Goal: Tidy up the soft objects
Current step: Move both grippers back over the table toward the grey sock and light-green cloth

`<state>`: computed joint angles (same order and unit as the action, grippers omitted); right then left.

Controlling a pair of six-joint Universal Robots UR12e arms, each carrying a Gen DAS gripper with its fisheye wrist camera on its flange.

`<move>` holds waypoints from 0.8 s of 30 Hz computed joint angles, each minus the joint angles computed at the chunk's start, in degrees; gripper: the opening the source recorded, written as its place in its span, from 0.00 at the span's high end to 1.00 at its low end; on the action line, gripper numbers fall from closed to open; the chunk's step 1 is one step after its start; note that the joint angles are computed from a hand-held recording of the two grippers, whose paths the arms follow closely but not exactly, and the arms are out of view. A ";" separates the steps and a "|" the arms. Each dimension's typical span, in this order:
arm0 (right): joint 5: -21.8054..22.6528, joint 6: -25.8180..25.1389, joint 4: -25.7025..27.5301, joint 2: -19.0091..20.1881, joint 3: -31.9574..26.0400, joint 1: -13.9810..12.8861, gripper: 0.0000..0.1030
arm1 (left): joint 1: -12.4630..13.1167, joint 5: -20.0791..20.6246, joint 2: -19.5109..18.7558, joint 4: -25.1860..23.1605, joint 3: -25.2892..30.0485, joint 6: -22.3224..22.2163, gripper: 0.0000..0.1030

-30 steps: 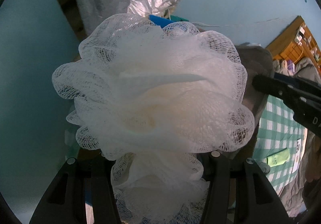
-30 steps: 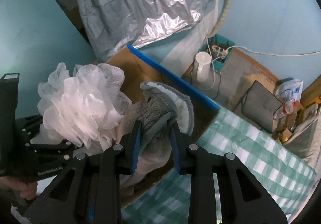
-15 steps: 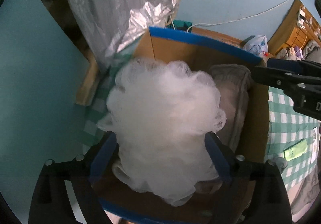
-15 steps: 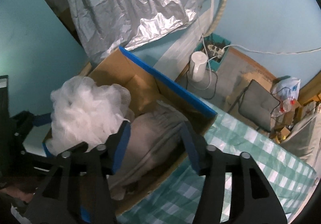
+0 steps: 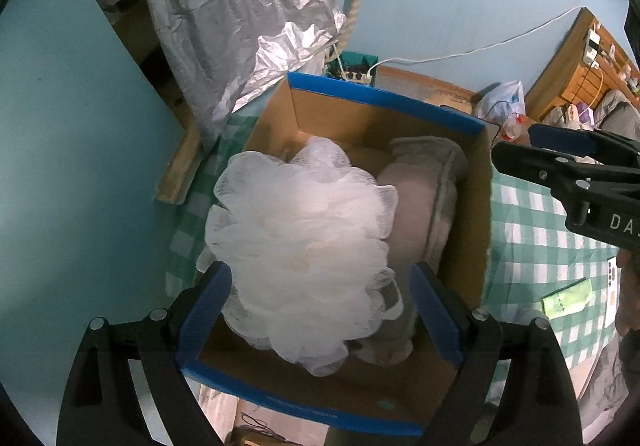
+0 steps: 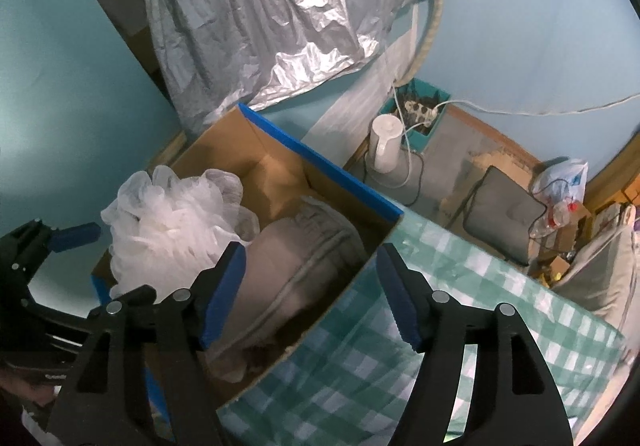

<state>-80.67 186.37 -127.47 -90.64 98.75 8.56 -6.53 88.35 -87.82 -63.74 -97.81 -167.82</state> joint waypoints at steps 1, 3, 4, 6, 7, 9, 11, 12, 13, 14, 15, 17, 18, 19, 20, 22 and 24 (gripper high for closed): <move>0.07 -0.02 -0.03 -0.25 0.19 -0.14 0.32 | -0.06 -0.29 0.10 -0.18 0.03 -0.10 0.11; 0.10 -0.01 -0.08 -0.86 0.66 -0.43 0.32 | -0.28 -0.53 0.37 -0.39 0.11 -0.29 0.11; 0.10 -0.07 -0.10 -1.17 0.90 -0.54 0.32 | -0.39 -0.64 0.44 -0.44 0.17 -0.30 0.11; -0.04 -0.17 0.06 -1.83 1.34 -0.86 0.32 | -0.72 -0.75 0.73 -0.32 0.21 -0.44 0.11; 0.02 -0.18 0.14 -2.24 1.63 -1.11 0.32 | -0.85 -0.72 0.83 -0.29 0.22 -0.50 0.11; 0.00 -0.09 0.11 -2.88 2.07 -1.40 0.32 | -1.30 -0.67 1.07 -0.32 0.32 -0.64 0.11; 0.17 -0.16 0.19 -3.76 2.68 -1.93 0.31 | -1.75 -0.42 1.38 -0.03 0.25 -0.98 0.11; 0.14 -0.09 0.27 -4.03 2.81 -2.04 0.31 | -1.99 -0.37 1.49 -0.07 0.27 -1.15 0.11; 0.22 -0.11 0.29 -4.50 3.13 -2.37 0.31 | -2.26 -0.28 1.62 -0.25 0.36 -1.37 0.11; 0.27 -0.11 0.26 -4.76 3.30 -2.59 0.30 | -2.50 -0.33 1.78 -0.41 0.40 -1.63 0.11; 0.31 -0.06 0.14 -5.27 3.67 -2.94 0.30 | -2.67 -0.62 1.95 -0.50 0.39 -1.86 0.11; 0.60 -0.15 0.24 -6.20 4.36 -3.63 0.30 | -3.09 -0.86 2.23 -0.88 0.35 -2.41 0.11; 0.60 -0.06 0.33 -6.46 4.54 -3.77 0.29 | -3.30 -1.10 2.37 -1.09 0.33 -2.60 0.11; 0.63 -0.06 0.39 -6.76 4.76 -3.98 0.29 | -3.57 -1.39 2.49 -1.33 0.31 -2.63 0.11; 0.71 -0.22 0.35 -7.24 5.16 -4.31 0.29 | -3.91 -1.38 2.57 -1.45 0.28 -2.59 0.11; 0.88 -0.62 0.62 -7.78 5.57 -4.81 0.29 | -4.73 -1.05 2.67 -1.53 0.16 -2.42 0.11; 0.94 -1.12 1.01 -8.74 6.36 -5.49 0.29 | -5.53 -0.93 2.69 -1.69 0.05 -2.34 0.11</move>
